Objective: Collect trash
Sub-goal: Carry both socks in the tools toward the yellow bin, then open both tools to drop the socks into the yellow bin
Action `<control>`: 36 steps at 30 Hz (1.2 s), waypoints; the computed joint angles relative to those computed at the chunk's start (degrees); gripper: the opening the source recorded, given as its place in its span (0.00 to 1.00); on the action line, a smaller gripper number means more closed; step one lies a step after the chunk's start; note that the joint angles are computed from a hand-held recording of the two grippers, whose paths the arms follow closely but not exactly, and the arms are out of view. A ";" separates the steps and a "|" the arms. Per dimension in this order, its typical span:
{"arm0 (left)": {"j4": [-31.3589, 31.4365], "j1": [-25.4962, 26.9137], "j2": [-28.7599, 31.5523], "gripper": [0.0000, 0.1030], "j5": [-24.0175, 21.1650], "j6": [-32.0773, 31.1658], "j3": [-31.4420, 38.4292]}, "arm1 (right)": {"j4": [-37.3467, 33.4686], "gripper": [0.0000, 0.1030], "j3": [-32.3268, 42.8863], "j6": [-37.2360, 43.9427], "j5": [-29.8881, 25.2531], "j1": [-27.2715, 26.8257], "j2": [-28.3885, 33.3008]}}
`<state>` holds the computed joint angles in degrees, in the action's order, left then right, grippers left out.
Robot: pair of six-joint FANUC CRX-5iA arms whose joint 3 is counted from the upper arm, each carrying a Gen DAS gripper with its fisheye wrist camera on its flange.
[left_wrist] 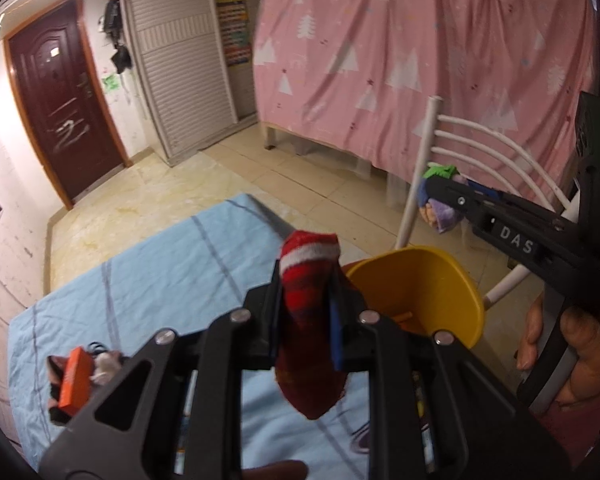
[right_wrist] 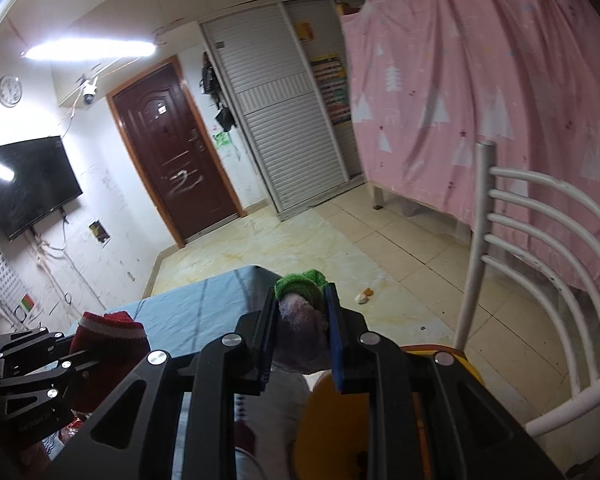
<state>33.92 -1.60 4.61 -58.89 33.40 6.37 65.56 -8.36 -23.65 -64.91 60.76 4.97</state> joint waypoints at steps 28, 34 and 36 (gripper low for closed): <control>-1.20 -5.48 2.15 0.50 -4.50 5.49 2.12 | 2.34 0.67 -7.31 -11.95 -0.41 -0.06 -4.70; 2.10 -1.28 0.97 0.50 -5.84 4.28 0.65 | 2.32 0.67 -4.50 -9.52 0.95 -0.11 -2.76; 2.89 0.27 0.77 0.50 -6.12 4.05 0.46 | 1.70 0.67 -2.78 -7.90 1.46 -0.12 -1.52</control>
